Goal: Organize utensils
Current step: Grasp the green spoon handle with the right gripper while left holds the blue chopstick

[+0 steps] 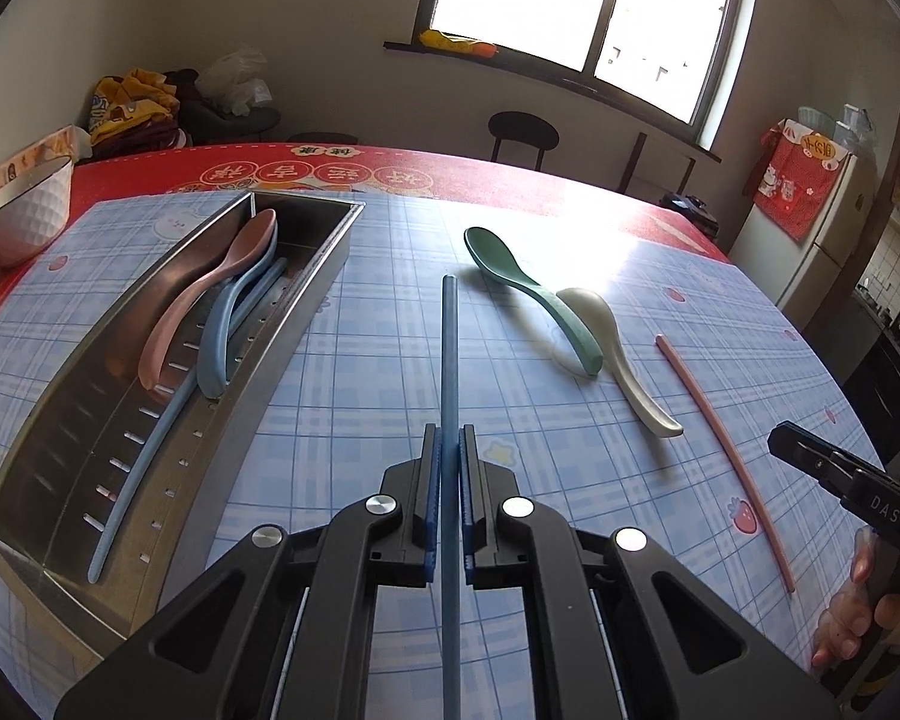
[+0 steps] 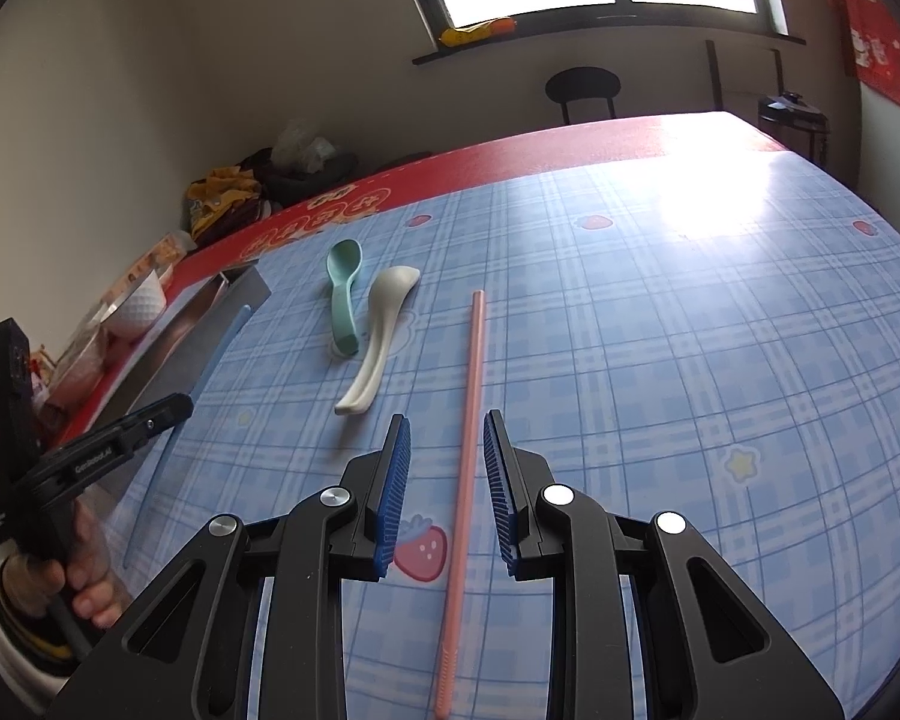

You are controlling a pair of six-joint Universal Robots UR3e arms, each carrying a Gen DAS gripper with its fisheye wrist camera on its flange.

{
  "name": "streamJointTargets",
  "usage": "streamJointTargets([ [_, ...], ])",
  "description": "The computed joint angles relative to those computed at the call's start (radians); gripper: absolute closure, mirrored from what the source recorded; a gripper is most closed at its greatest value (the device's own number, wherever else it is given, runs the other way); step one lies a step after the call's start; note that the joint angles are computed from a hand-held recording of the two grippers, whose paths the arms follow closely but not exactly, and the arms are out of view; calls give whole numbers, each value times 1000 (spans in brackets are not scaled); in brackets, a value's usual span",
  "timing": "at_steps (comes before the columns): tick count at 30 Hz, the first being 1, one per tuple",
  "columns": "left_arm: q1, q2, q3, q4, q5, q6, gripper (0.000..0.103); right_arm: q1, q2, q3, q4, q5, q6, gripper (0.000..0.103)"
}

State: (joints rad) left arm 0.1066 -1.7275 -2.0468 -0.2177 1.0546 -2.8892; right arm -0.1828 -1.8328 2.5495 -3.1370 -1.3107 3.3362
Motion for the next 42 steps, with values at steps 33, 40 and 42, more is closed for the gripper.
streamJointTargets([
  [33, 91, 13, -33, 13, -130, -32, 97, 251, 837, -1225, 654, -134, 6, 79],
  [40, 91, 9, -30, 11, -134, -32, 97, 254, 853, -1236, 648, -137, 60, 88],
  [42, 91, 10, -31, 12, -136, -32, 97, 258, 837, -1205, 630, -144, 76, 88],
])
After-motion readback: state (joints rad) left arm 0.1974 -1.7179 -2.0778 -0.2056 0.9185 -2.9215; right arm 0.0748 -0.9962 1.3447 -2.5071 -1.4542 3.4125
